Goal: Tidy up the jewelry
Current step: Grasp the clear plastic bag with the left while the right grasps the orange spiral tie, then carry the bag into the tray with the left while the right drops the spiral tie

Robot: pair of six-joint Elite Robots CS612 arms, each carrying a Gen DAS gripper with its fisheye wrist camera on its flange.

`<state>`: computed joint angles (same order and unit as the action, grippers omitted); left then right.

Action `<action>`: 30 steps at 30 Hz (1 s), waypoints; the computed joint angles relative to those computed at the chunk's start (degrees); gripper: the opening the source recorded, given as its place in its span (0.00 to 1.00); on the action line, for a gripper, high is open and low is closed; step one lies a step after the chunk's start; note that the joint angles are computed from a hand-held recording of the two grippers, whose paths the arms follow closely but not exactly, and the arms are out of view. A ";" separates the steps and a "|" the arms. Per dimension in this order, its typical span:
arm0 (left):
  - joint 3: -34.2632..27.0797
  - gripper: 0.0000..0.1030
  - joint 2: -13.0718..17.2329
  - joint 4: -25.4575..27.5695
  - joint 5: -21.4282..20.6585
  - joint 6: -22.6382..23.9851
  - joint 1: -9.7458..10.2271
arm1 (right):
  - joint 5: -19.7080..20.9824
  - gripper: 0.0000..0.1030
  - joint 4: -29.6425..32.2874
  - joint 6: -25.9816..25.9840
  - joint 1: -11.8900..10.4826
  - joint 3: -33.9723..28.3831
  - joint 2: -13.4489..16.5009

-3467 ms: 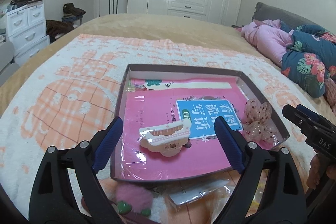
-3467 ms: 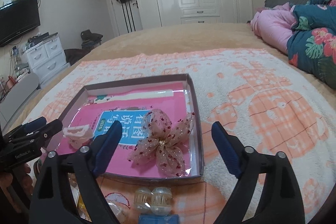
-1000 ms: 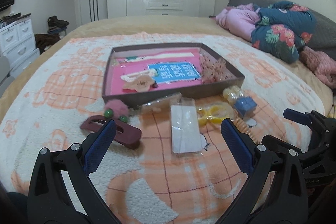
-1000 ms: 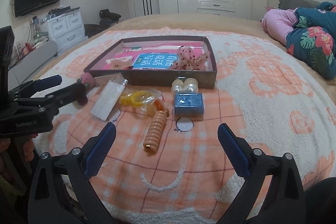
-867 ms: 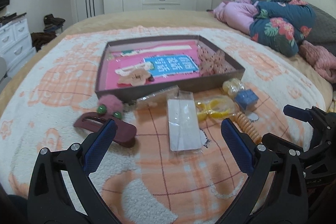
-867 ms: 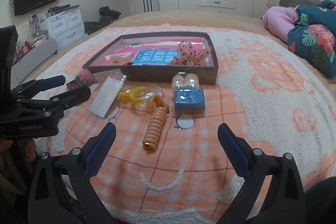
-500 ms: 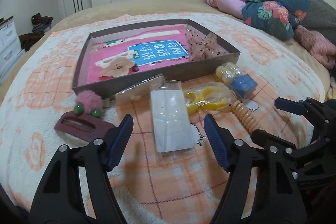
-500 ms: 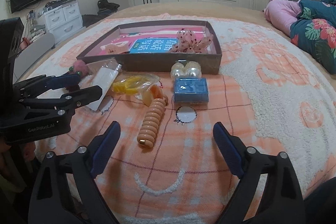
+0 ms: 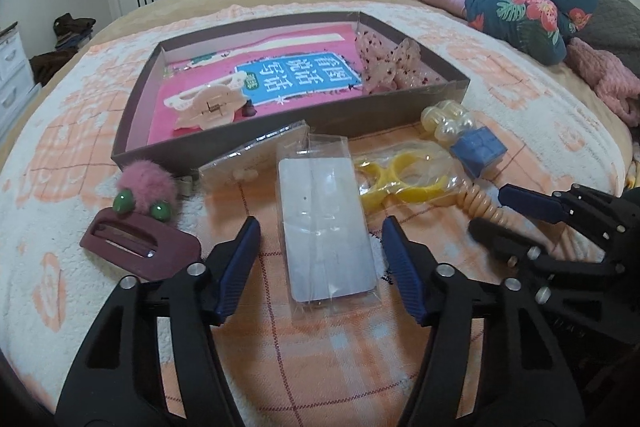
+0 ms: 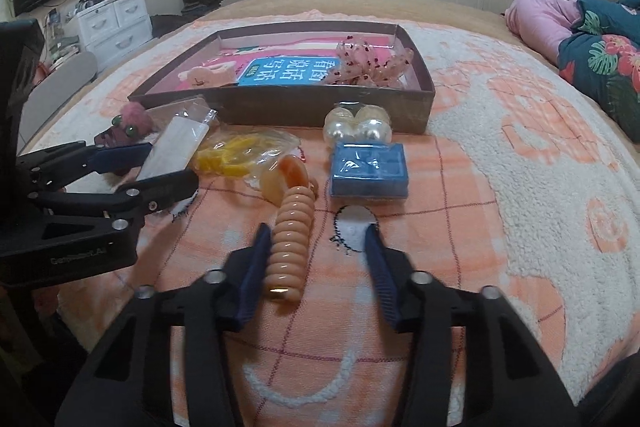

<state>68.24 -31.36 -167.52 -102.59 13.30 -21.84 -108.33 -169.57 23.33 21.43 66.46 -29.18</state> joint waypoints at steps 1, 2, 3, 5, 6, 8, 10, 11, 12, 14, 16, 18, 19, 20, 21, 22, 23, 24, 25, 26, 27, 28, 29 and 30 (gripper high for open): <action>-0.05 0.46 0.03 0.22 0.14 0.09 -0.04 | 1.11 0.18 -0.38 -0.31 -0.14 0.20 -0.10; -0.06 0.45 0.05 0.32 0.19 0.25 -0.08 | 1.60 0.17 -0.43 -0.57 -0.17 0.28 -0.14; 0.03 0.40 0.02 0.28 0.36 0.42 -0.13 | 1.43 0.17 -0.48 -1.01 -0.10 0.22 -0.11; 0.27 0.35 -0.08 0.00 0.80 0.65 -0.22 | 1.75 0.17 -0.98 -1.35 -0.08 0.46 -0.23; 0.32 0.35 -0.11 0.00 0.82 0.80 -0.23 | 2.15 0.17 -1.24 -1.13 -0.14 0.69 -0.36; 0.34 0.34 -0.13 0.11 0.52 0.92 -0.18 | 2.98 0.17 -2.06 -0.46 -0.30 1.43 -0.74; 0.36 0.33 -0.17 0.08 0.08 0.49 -0.05 | 3.43 0.17 -2.98 0.21 -0.37 2.18 -1.13; 0.39 0.33 -0.18 -0.01 0.02 0.40 -0.02 | 3.42 0.17 -3.36 0.39 -0.37 2.41 -1.26; 0.49 0.33 -0.25 -0.13 -0.19 0.30 0.05 | 2.97 0.17 -4.17 0.47 -0.28 2.79 -1.44; 0.62 0.33 -0.35 -0.52 -0.79 -0.14 0.21 | 2.04 0.17 -5.41 0.30 -0.12 3.25 -1.67; 0.93 0.32 -0.56 -1.19 -1.49 -0.58 0.38 | 0.96 0.17 -7.02 -0.06 0.06 3.69 -1.87; 1.40 0.32 -0.86 -2.12 -2.03 -0.87 0.58 | 0.49 0.17 -8.54 -0.59 0.19 4.06 -2.01; 1.53 0.32 -0.94 -2.55 -2.25 -1.11 0.64 | 0.25 0.17 -9.20 -0.86 0.26 4.20 -2.06; 1.53 0.32 -0.97 -2.75 -2.49 -1.34 0.70 | 0.20 0.17 -9.65 -1.05 0.30 4.25 -2.08; 1.65 0.32 -1.08 -3.22 -3.01 -1.77 0.87 | 0.18 0.17 -10.69 -1.53 0.36 4.40 -2.11; 1.74 0.32 -1.14 -3.60 -3.20 -2.04 0.93 | 0.13 0.17 -11.22 -1.83 0.40 4.41 -2.07; 1.81 0.32 -1.21 -4.08 -3.39 -2.38 1.05 | 0.17 0.17 -12.13 -2.45 0.45 4.42 -2.03; 1.79 0.32 -1.24 -4.31 -3.61 -2.67 1.12 | 0.43 0.17 -12.59 -2.91 0.48 4.36 -2.01; 1.82 0.32 -1.29 -4.67 -3.83 -3.07 1.24 | 0.57 0.16 -12.92 -3.30 0.51 4.30 -2.00; 1.90 0.32 -1.34 -5.23 -3.95 -3.55 1.35 | 0.64 0.17 -13.23 -3.89 0.56 4.14 -1.91; 1.92 0.32 -1.36 -5.59 -4.04 -3.91 1.43 | 0.82 0.16 -13.34 -4.45 0.61 3.97 -1.85; 1.87 0.32 -1.36 -5.88 -4.24 -4.30 1.54 | 0.85 0.16 -13.29 -4.80 0.64 3.69 -1.73; 1.79 0.32 -1.36 -6.18 -4.52 -4.77 1.69 | 0.73 0.16 -13.36 -5.21 0.71 3.48 -1.62; 1.77 0.33 -1.38 -6.38 -4.65 -5.06 1.76 | 0.94 0.16 -13.50 -5.69 0.74 3.28 -1.51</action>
